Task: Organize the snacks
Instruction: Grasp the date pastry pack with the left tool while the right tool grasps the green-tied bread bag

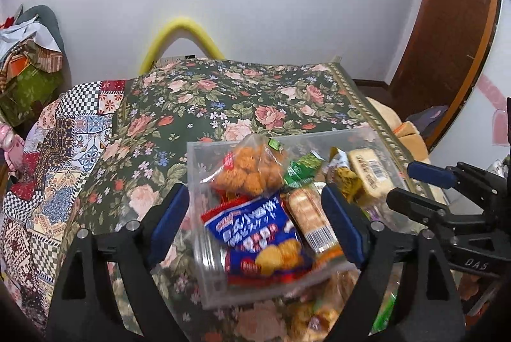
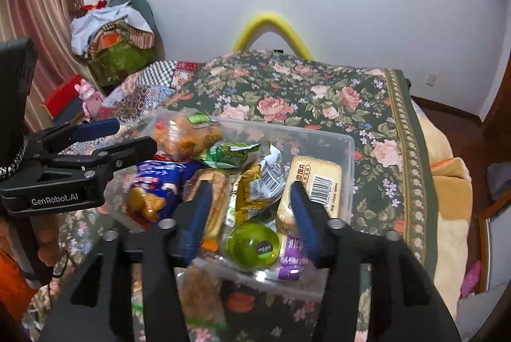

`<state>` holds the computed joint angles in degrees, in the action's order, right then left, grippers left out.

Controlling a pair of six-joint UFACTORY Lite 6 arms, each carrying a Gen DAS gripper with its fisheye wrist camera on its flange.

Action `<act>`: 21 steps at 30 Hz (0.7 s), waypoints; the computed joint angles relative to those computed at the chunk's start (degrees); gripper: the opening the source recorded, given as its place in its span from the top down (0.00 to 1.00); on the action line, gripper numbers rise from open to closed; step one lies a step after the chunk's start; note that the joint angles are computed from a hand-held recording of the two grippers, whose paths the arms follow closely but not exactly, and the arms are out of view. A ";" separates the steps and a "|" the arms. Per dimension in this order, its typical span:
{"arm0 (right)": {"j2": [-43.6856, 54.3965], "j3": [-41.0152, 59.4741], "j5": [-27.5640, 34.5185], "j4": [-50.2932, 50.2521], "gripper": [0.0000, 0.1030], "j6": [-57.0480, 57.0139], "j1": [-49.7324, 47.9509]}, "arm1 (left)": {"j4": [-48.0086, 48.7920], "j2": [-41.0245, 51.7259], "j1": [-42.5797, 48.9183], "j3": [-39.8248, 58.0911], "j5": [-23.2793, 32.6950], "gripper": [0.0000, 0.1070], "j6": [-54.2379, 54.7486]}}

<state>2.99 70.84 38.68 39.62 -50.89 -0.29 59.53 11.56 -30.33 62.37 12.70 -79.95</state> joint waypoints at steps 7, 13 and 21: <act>-6.21 -6.63 1.11 0.29 0.23 -0.37 1.49 | 5.08 -9.50 -1.53 -11.07 -0.05 0.15 -7.27; -9.58 -15.03 0.10 1.82 0.16 -0.68 2.43 | 13.31 -12.20 -1.97 -17.91 -1.75 0.15 -17.54; -7.67 -19.66 -1.56 3.04 0.17 -2.53 1.41 | 29.10 -12.91 -2.97 -24.71 -4.10 0.15 -35.73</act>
